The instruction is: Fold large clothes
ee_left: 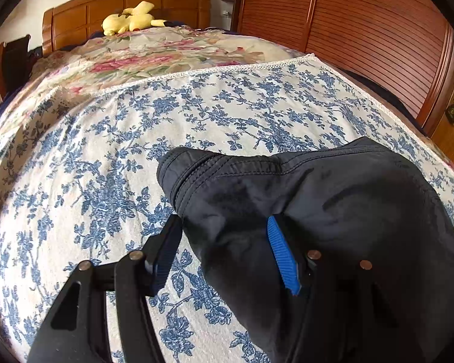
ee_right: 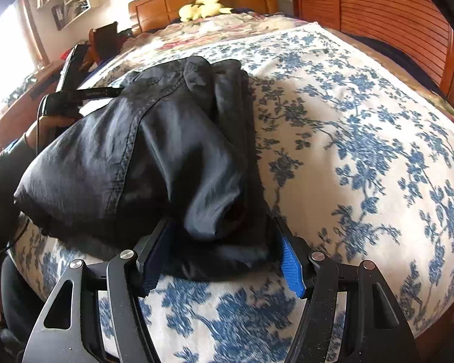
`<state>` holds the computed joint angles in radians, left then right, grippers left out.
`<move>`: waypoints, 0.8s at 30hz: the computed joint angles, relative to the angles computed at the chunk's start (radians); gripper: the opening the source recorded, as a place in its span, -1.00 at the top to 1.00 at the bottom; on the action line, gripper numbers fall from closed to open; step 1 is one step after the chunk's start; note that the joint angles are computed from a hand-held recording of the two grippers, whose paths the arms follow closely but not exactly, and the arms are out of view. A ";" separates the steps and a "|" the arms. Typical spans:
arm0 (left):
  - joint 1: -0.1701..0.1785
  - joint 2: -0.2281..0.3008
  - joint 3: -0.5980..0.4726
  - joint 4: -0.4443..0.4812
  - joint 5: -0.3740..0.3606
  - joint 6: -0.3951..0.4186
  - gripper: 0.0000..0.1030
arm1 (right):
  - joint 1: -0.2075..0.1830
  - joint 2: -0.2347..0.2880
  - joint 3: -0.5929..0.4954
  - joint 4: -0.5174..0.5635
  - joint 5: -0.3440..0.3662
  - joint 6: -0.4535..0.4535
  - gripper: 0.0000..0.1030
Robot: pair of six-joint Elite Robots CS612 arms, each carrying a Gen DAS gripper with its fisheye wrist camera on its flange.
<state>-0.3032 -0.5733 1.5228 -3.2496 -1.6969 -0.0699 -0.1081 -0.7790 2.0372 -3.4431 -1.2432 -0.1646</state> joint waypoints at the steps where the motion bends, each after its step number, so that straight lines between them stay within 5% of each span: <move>1: 0.001 0.002 -0.003 0.001 -0.006 -0.004 -0.14 | 0.000 0.001 -0.003 0.005 0.006 0.002 -0.29; 6: 0.005 0.011 -0.016 0.006 -0.020 -0.016 -0.14 | -0.001 0.009 -0.018 0.017 0.052 0.007 -0.12; 11: 0.006 0.013 -0.021 0.013 -0.023 -0.025 -0.14 | 0.003 0.010 -0.022 0.018 0.077 -0.018 0.28; 16: 0.004 0.006 -0.018 0.026 -0.032 -0.022 0.25 | 0.005 0.013 -0.019 -0.018 0.090 -0.027 0.64; 21: -0.018 -0.017 0.020 -0.020 0.047 0.017 0.70 | -0.005 0.015 -0.006 -0.092 0.117 -0.014 0.74; 24: -0.030 -0.035 0.050 -0.069 0.090 0.014 0.76 | -0.013 0.013 -0.004 -0.132 0.135 0.000 0.77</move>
